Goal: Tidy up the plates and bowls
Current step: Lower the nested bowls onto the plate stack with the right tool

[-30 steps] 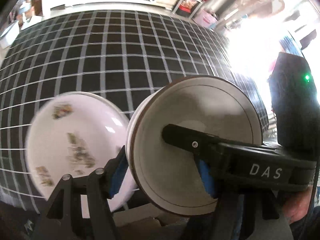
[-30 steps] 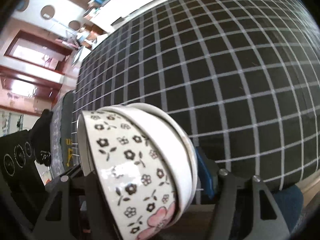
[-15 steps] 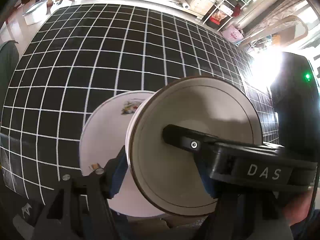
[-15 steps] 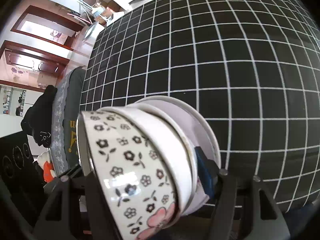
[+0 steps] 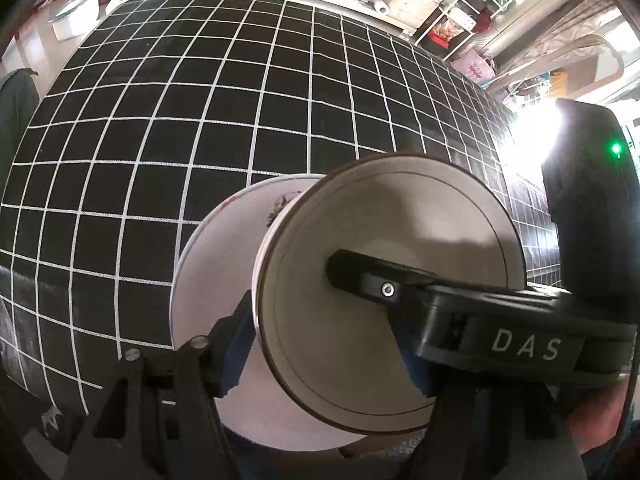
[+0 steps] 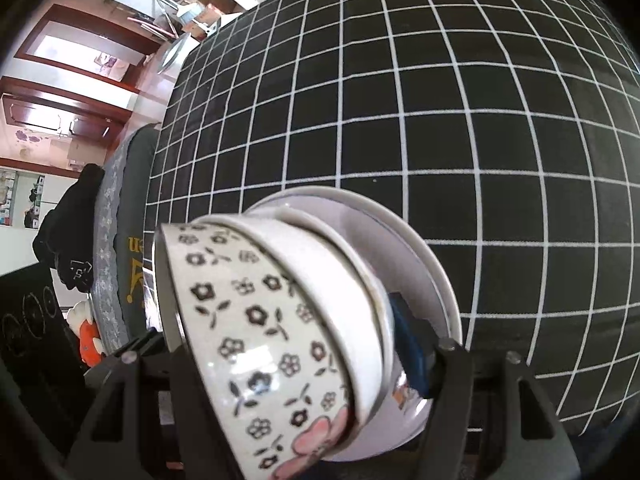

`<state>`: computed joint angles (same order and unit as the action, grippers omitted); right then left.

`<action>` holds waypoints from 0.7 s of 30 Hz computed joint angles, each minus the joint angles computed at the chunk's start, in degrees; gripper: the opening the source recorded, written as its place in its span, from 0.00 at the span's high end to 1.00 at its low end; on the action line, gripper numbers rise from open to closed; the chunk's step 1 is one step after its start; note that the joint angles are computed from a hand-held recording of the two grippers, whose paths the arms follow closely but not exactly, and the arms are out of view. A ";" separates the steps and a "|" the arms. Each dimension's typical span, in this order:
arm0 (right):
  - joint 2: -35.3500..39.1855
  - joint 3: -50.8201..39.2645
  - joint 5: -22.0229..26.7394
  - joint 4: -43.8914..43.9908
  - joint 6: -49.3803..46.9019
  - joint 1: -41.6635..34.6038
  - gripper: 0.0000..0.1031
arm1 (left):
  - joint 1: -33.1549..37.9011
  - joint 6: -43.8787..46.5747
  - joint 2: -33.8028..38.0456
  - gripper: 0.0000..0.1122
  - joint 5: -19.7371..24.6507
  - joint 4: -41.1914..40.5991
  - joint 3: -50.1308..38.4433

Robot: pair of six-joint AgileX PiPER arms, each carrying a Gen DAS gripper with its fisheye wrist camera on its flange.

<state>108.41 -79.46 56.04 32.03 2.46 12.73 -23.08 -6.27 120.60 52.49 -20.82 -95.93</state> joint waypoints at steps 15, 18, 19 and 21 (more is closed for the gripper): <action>-1.53 6.28 -1.03 9.09 -8.20 -3.65 0.33 | -1.27 2.44 -3.64 0.45 -6.42 -1.52 7.75; -0.56 4.98 0.73 9.02 -7.44 -3.96 0.33 | -0.89 2.55 -3.84 0.44 -6.20 -2.33 8.11; -0.27 4.41 1.37 8.80 -7.02 -4.04 0.33 | -0.77 2.63 -3.93 0.44 -6.29 -2.68 8.45; -0.17 3.75 1.96 7.98 -6.23 -3.94 0.33 | -0.99 1.83 -3.46 0.44 -5.80 -2.03 7.48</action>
<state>108.24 -75.71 58.00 40.01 -3.77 8.79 -24.06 -4.44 117.14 46.70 -22.84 -88.45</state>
